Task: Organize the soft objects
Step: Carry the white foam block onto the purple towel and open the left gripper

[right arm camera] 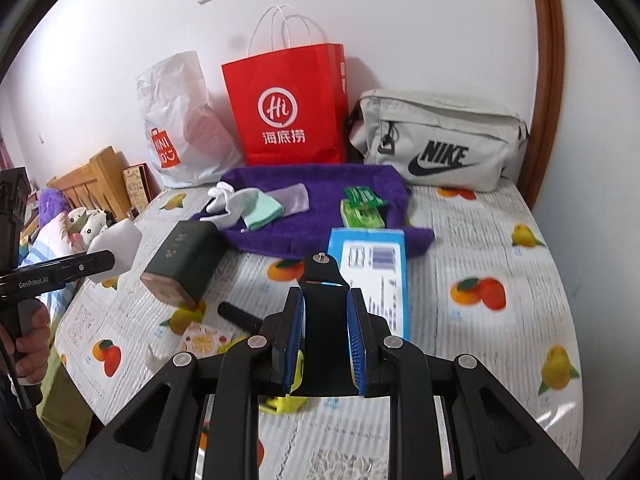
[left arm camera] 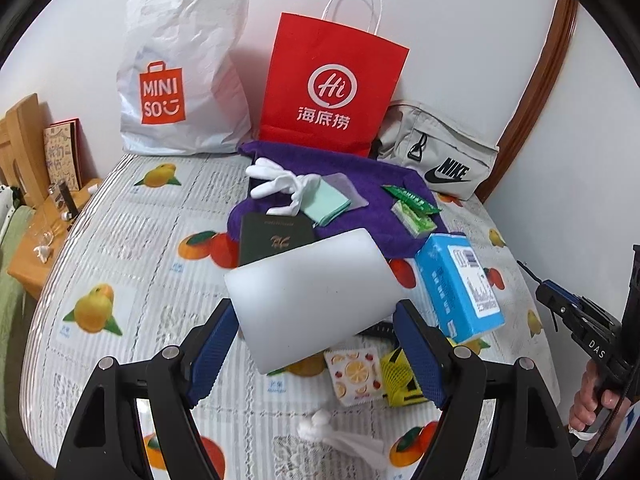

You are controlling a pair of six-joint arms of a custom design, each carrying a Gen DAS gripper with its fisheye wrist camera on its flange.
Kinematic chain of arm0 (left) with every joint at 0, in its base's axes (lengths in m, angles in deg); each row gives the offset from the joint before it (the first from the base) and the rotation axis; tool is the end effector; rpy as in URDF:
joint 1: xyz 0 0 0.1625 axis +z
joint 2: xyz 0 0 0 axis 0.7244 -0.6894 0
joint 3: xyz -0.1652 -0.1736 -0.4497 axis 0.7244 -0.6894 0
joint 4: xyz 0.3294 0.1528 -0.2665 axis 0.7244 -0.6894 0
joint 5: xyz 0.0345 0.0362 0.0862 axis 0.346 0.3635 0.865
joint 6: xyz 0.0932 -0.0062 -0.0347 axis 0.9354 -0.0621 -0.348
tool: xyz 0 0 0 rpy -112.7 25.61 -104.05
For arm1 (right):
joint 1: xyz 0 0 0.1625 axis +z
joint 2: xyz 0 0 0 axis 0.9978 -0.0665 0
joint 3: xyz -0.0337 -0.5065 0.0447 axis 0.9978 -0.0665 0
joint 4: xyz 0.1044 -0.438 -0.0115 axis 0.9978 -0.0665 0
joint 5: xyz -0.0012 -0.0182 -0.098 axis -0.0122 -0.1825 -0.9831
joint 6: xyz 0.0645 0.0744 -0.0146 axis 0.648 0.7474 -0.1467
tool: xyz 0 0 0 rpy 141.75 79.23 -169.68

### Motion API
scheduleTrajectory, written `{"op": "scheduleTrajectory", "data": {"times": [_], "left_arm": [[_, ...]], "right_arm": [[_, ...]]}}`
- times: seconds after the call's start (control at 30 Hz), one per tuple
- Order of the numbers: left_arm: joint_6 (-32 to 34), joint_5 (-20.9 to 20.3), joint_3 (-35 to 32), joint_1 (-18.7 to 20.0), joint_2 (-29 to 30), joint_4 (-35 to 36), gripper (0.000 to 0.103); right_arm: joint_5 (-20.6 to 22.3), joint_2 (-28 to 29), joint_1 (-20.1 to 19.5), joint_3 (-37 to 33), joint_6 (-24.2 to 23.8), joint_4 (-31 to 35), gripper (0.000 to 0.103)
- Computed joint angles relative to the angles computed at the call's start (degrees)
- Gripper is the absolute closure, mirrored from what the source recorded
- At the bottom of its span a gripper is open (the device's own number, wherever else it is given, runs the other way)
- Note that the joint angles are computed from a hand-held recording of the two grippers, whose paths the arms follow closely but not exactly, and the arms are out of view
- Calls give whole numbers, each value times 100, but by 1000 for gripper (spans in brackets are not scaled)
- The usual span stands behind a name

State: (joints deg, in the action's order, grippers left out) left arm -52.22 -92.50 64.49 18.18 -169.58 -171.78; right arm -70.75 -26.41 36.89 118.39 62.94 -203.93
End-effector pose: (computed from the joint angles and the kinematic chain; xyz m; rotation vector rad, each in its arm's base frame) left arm 0.0447 -0.3704 0.3916 0.1886 2.4207 -0.9991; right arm 0.3579 -0.4074 -0.0171 0.8003 -2.4010 0.8525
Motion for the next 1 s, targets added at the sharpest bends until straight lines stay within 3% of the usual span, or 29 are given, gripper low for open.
{"op": "scheduleTrajectory", "data": {"times": [0.53,1.0], "left_arm": [[318,-239,-608,361,929,-451,25],[633,-486,-1160,930,1536,-620,25]], "right_arm": [[401,85,-284,-818,-181,643,81],[464,653,-606,-2031,-402,1517,81]]}}
